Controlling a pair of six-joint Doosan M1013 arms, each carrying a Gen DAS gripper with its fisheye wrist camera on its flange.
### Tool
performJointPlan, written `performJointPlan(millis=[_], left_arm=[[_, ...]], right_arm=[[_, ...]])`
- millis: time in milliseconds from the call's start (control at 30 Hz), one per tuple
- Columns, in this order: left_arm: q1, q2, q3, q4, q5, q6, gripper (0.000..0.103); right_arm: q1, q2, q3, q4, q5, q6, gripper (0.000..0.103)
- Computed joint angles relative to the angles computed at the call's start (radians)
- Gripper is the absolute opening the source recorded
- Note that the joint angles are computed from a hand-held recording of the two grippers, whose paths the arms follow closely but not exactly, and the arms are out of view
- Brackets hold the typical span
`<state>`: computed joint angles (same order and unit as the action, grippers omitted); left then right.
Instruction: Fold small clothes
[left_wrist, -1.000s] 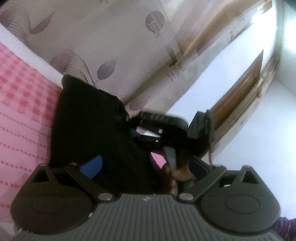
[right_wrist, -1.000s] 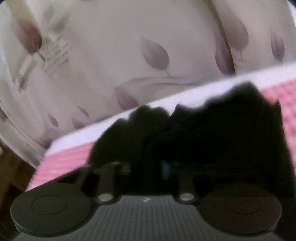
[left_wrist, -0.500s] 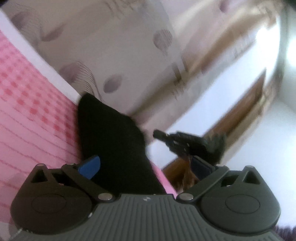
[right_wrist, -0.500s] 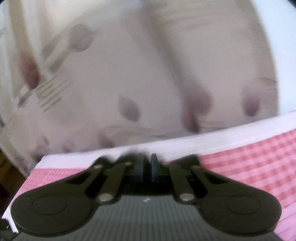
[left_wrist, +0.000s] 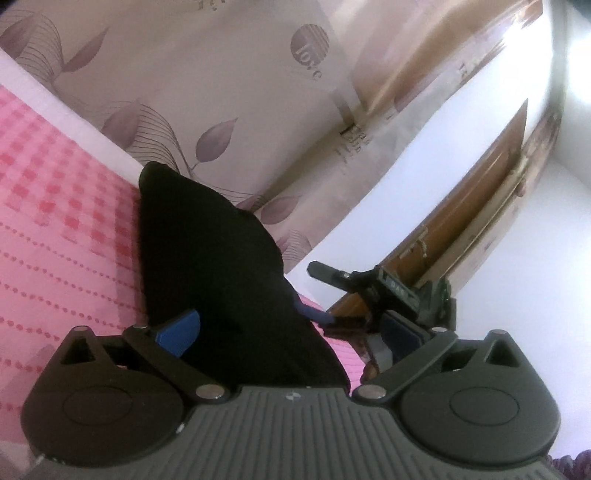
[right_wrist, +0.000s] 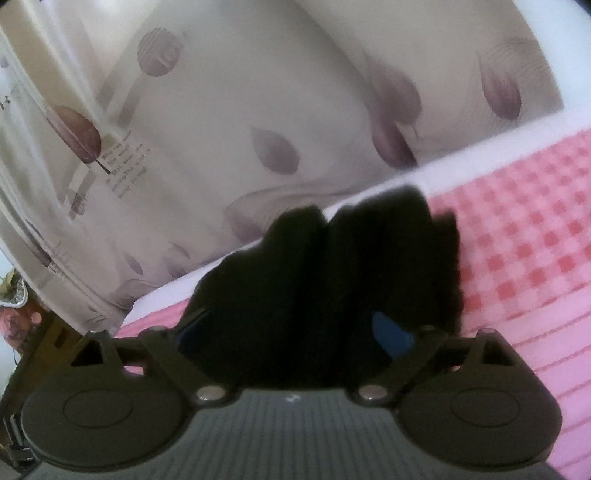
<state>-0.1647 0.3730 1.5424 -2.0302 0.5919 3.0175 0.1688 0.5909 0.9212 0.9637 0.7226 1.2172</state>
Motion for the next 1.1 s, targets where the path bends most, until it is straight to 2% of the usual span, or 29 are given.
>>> performJointPlan(millis=[67,133,200,233,267,300,467,600,700,767,800,833,867,933,967,1000,1067,1100], left_arm=[[0.001,-0.002,0.0,0.011,-0.004,-0.005,0.102],[0.0,-0.001,-0.004,0.022,-0.008,-0.015,0.102],[0.001,-0.003,-0.002,0.029,-0.009,-0.027,0.102],[0.001,-0.002,-0.003,0.031,-0.011,-0.031,0.102],[0.002,-0.002,-0.003,0.033,-0.012,-0.036,0.102],[0.002,0.001,-0.007,0.037,-0.013,-0.043,0.102],[0.001,-0.002,-0.003,0.032,-0.021,-0.042,0.102],[0.0,-0.001,-0.003,0.027,-0.018,-0.031,0.103],[0.0,0.001,-0.011,0.072,-0.031,-0.093,0.103],[0.002,0.001,-0.009,0.06,-0.032,-0.098,0.103],[0.003,0.002,-0.009,0.054,-0.031,-0.098,0.103],[0.003,0.002,-0.009,0.056,-0.032,-0.099,0.103],[0.003,0.001,-0.009,0.061,-0.033,-0.101,0.103],[0.002,0.001,-0.011,0.066,-0.034,-0.098,0.103],[0.002,0.001,-0.012,0.071,-0.034,-0.102,0.103],[0.002,0.002,-0.014,0.078,-0.036,-0.111,0.103],[0.003,0.003,-0.015,0.081,-0.037,-0.124,0.103],[0.003,0.003,-0.014,0.077,-0.036,-0.122,0.103]], right_arm=[[0.014,0.005,-0.01,-0.027,-0.005,0.012,0.095],[0.044,0.021,-0.057,-0.215,-0.012,0.135,0.095],[0.06,0.034,-0.077,-0.284,-0.033,0.19,0.092],[0.061,0.033,-0.068,-0.273,-0.043,0.176,0.082],[0.064,0.038,-0.074,-0.27,-0.043,0.162,0.035],[0.064,0.047,-0.09,-0.265,-0.02,0.15,0.026],[0.045,0.018,-0.062,-0.167,-0.049,0.022,0.016],[0.021,-0.01,-0.059,-0.151,-0.065,-0.017,0.016],[0.021,-0.018,-0.051,-0.254,-0.068,0.032,0.016],[0.016,-0.011,-0.044,-0.299,-0.05,0.088,0.016],[0.009,-0.007,-0.036,-0.275,-0.035,0.093,0.018],[0.005,-0.014,-0.008,-0.212,-0.055,0.068,0.019],[0.001,-0.026,0.03,-0.135,-0.091,0.034,0.025],[-0.006,-0.029,0.046,-0.055,-0.092,0.028,0.053],[-0.01,-0.025,0.045,-0.007,-0.08,0.011,0.078],[-0.01,-0.021,0.042,0.018,-0.078,-0.001,0.085],[-0.002,-0.012,0.019,-0.017,-0.07,0.009,0.084],[0.007,-0.004,-0.002,-0.081,-0.066,0.029,0.067]])
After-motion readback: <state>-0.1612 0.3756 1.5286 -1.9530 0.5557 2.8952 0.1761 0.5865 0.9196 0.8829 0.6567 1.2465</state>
